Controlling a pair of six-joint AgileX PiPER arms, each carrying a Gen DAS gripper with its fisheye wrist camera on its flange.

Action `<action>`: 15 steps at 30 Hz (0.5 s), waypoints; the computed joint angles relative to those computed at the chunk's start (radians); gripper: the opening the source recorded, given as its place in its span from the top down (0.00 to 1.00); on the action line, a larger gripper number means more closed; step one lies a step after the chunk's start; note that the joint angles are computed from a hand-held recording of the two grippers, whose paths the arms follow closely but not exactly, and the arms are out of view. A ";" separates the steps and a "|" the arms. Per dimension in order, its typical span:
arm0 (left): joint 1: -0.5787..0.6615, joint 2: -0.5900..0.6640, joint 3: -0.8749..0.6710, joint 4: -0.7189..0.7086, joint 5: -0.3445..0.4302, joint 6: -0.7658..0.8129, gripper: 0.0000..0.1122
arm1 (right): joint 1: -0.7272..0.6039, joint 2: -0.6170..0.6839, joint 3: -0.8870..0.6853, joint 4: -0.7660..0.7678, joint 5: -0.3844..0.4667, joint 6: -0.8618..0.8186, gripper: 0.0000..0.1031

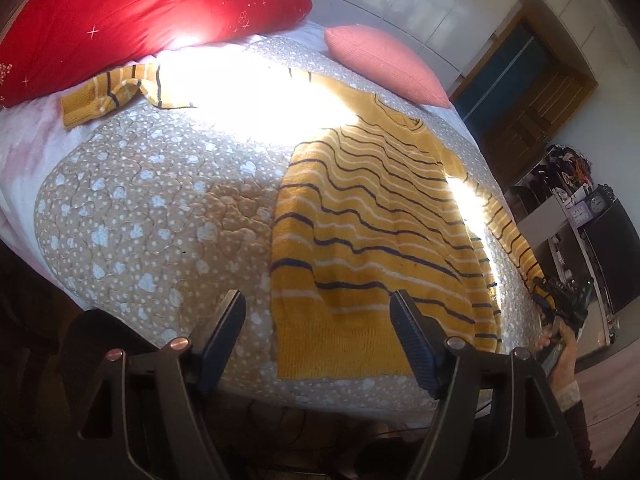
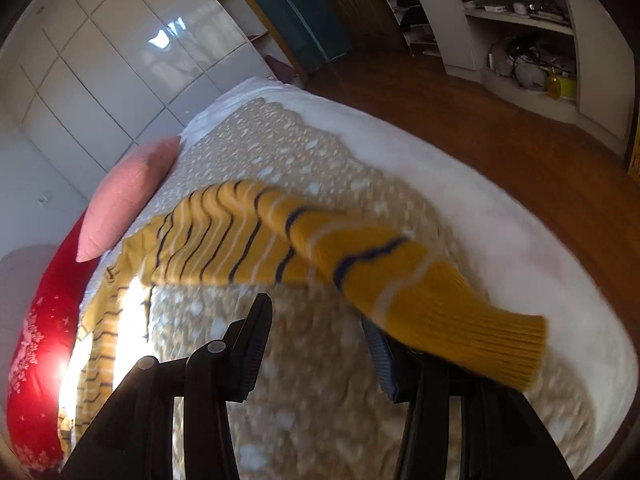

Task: Fold small clothes

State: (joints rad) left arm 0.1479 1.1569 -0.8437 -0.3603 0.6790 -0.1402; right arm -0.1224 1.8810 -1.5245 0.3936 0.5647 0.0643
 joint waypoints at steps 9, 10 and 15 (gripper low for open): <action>-0.020 0.076 -0.021 0.050 -0.015 -0.051 0.34 | -0.192 -0.024 -0.062 0.293 0.079 -0.202 0.51; -0.032 0.095 -0.031 0.056 -0.017 -0.056 0.34 | -0.205 -0.033 -0.027 0.393 0.111 -0.293 0.51; -0.096 0.163 -0.081 0.036 -0.023 -0.051 0.34 | -0.238 -0.010 0.125 0.831 0.229 -0.586 0.51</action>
State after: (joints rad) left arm 0.0523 1.3200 -0.9242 -0.3245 0.6557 -0.1913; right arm -0.3609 1.8713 -1.3993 1.2248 0.7938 -0.5218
